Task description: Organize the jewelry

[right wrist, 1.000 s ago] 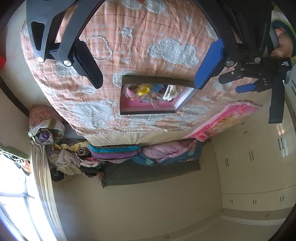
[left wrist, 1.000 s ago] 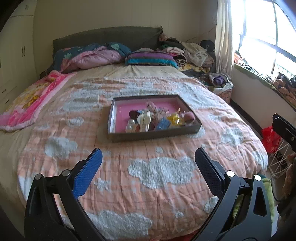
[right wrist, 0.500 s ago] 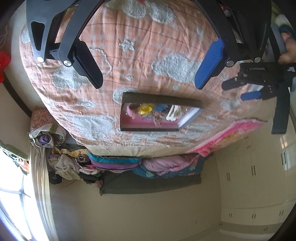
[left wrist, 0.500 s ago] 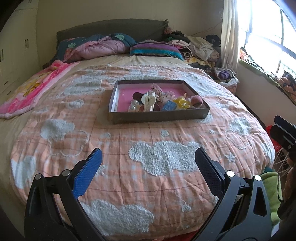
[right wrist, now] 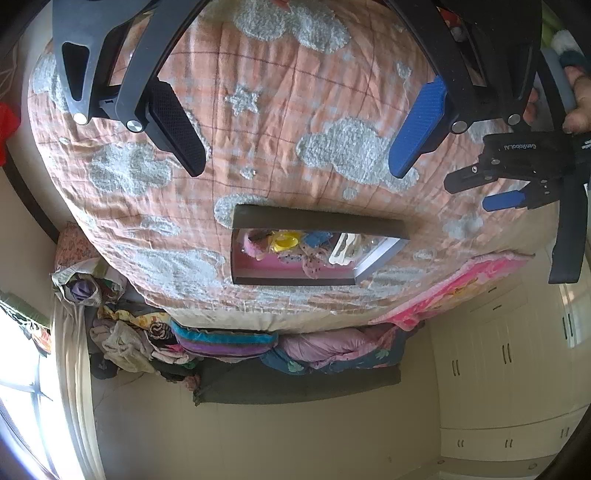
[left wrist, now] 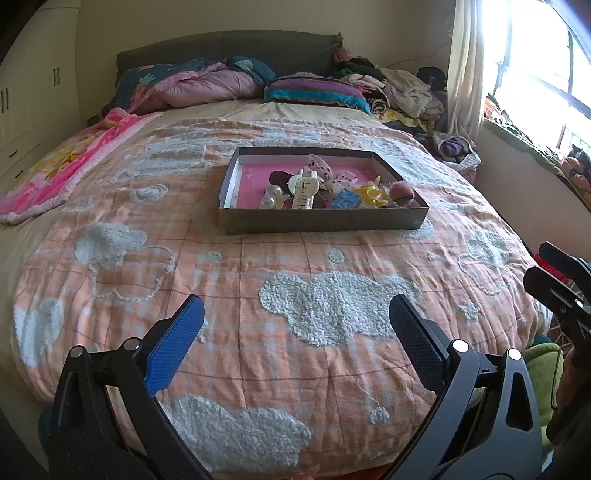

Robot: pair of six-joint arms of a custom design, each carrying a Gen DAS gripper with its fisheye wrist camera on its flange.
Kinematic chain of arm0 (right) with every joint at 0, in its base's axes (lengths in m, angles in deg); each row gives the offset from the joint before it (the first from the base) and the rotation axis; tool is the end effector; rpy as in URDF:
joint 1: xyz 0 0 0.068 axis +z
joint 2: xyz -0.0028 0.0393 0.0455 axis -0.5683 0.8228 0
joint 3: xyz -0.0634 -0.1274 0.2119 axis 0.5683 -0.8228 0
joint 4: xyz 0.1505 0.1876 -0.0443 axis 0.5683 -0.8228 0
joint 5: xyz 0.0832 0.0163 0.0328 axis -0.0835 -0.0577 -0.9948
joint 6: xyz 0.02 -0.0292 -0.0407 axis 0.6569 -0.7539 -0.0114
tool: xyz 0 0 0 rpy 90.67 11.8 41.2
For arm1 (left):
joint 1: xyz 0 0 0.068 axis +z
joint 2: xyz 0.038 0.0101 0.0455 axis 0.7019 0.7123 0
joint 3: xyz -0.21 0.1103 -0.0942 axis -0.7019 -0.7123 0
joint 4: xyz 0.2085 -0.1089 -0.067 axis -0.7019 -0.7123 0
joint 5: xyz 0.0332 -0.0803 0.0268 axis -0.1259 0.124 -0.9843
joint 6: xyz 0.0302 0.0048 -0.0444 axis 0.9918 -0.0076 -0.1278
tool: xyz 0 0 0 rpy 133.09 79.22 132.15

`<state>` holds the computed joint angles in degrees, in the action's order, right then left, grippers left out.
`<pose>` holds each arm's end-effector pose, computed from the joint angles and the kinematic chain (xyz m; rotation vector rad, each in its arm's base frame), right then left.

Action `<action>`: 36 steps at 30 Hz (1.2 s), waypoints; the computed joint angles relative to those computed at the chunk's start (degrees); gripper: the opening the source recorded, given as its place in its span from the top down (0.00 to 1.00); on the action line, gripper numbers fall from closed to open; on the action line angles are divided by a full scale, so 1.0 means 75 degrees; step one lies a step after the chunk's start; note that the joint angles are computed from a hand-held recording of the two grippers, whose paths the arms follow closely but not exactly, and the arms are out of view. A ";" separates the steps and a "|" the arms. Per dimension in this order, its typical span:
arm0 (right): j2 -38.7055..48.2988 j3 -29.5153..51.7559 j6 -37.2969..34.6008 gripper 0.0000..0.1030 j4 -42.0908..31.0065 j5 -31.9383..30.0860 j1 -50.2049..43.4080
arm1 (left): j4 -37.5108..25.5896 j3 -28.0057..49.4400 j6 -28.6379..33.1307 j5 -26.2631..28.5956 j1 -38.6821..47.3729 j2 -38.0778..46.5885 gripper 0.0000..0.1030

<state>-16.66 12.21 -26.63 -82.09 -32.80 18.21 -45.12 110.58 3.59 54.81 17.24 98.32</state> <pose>0.0900 0.0733 0.2705 0.3629 2.1150 -0.0940 0.2396 -0.1316 0.2597 0.7360 2.2244 -0.4252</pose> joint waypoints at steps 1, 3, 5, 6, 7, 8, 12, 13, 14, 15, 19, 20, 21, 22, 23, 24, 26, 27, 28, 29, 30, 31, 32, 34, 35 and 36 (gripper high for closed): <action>0.0003 0.0000 0.0000 0.04 -0.0001 -0.0014 -0.0001 | -0.0003 0.0020 -0.0003 0.0004 0.0011 0.0022 0.09; 0.0005 -0.0001 -0.0014 0.04 -0.0001 -0.0058 -0.0028 | -0.0001 0.0029 -0.0012 0.0008 0.0033 0.0019 0.09; -0.0005 -0.0008 -0.0025 0.04 -0.0004 -0.0089 -0.0037 | -0.0028 0.0052 -0.0010 0.0006 0.0051 0.0022 0.09; -0.0003 -0.0002 -0.0004 0.04 -0.0022 -0.0086 -0.0026 | -0.0039 0.0061 -0.0012 -0.0003 0.0051 0.0027 0.09; -0.0008 0.0001 0.0005 0.04 -0.0033 -0.0102 -0.0032 | -0.0067 0.0076 -0.0016 -0.0012 0.0057 0.0032 0.09; -0.0011 0.0009 0.0032 0.04 -0.0061 -0.0104 -0.0018 | -0.0091 0.0100 -0.0006 -0.0006 0.0073 0.0039 0.09; -0.0012 0.0043 0.0175 0.04 -0.0177 -0.0048 0.0056 | -0.0093 0.0102 0.0001 0.0003 0.0105 0.0029 0.09; -0.0009 0.0062 0.0215 0.04 -0.0212 -0.0031 0.0078 | -0.0104 0.0100 0.0012 0.0012 0.0119 0.0019 0.09; -0.0020 0.0066 0.0216 0.04 -0.0219 -0.0024 0.0075 | -0.0090 0.0095 0.0012 0.0008 0.0110 0.0016 0.09; -0.0021 0.0073 0.0250 0.04 -0.0251 -0.0003 0.0100 | -0.0088 0.0094 0.0019 0.0004 0.0107 0.0016 0.09; -0.0010 0.0108 0.0337 0.04 -0.0344 0.0057 0.0171 | -0.0120 0.0123 0.0025 -0.0025 0.0118 0.0011 0.09; -0.0028 0.0100 0.0291 0.04 -0.0323 0.0042 0.0140 | -0.0113 0.0120 0.0024 -0.0015 0.0129 0.0005 0.09; -0.0044 0.0106 0.0291 0.04 -0.0336 0.0051 0.0139 | -0.0098 0.0112 0.0022 -0.0010 0.0127 0.0003 0.09; -0.0046 0.0124 0.0337 0.04 -0.0390 0.0075 0.0168 | -0.0112 0.0108 0.0011 -0.0035 0.0098 -0.0014 0.09; -0.0046 0.0154 0.0347 0.04 -0.0426 0.0085 0.0171 | -0.0099 0.0100 -0.0002 -0.0040 0.0097 -0.0020 0.09; -0.0048 0.0164 0.0386 0.04 -0.0461 0.0107 0.0195 | -0.0097 0.0099 0.0006 -0.0024 0.0114 -0.0026 0.09; -0.0030 0.0200 0.0491 0.04 -0.0544 0.0155 0.0254 | -0.0114 0.0103 0.0011 -0.0059 0.0107 -0.0040 0.09; -0.0030 0.0206 0.0542 0.04 -0.0583 0.0168 0.0277 | -0.0123 0.0107 0.0034 -0.0067 0.0120 -0.0039 0.09; -0.0030 0.0208 0.0589 0.04 -0.0609 0.0180 0.0294 | -0.0134 0.0105 0.0036 -0.0084 0.0107 -0.0048 0.09; -0.0004 0.0223 0.0664 0.04 -0.0650 0.0204 0.0338 | -0.0152 0.0107 0.0040 -0.0111 0.0092 -0.0051 0.09; 0.0012 0.0229 0.0688 0.04 -0.0655 0.0205 0.0342 | -0.0165 0.0104 0.0034 -0.0143 0.0068 -0.0059 0.09; 0.0005 0.0227 0.0690 0.04 -0.0658 0.0187 0.0328 | -0.0182 0.0102 0.0036 -0.0166 0.0052 -0.0069 0.09; 0.0007 0.0234 0.0713 0.04 -0.0678 0.0186 0.0338 | -0.0186 0.0101 0.0050 -0.0168 0.0052 -0.0069 0.09; 0.0005 0.0234 0.0747 0.04 -0.0698 0.0205 0.0355 | -0.0192 0.0106 0.0032 -0.0194 0.0034 -0.0064 0.09; 0.0022 0.0239 0.0792 0.04 -0.0723 0.0220 0.0392 | -0.0200 0.0102 0.0045 -0.0196 0.0030 -0.0064 0.09; 0.0028 0.0243 0.0786 0.04 -0.0729 0.0210 0.0392 | -0.0202 0.0093 0.0063 -0.0220 0.0026 -0.0073 0.09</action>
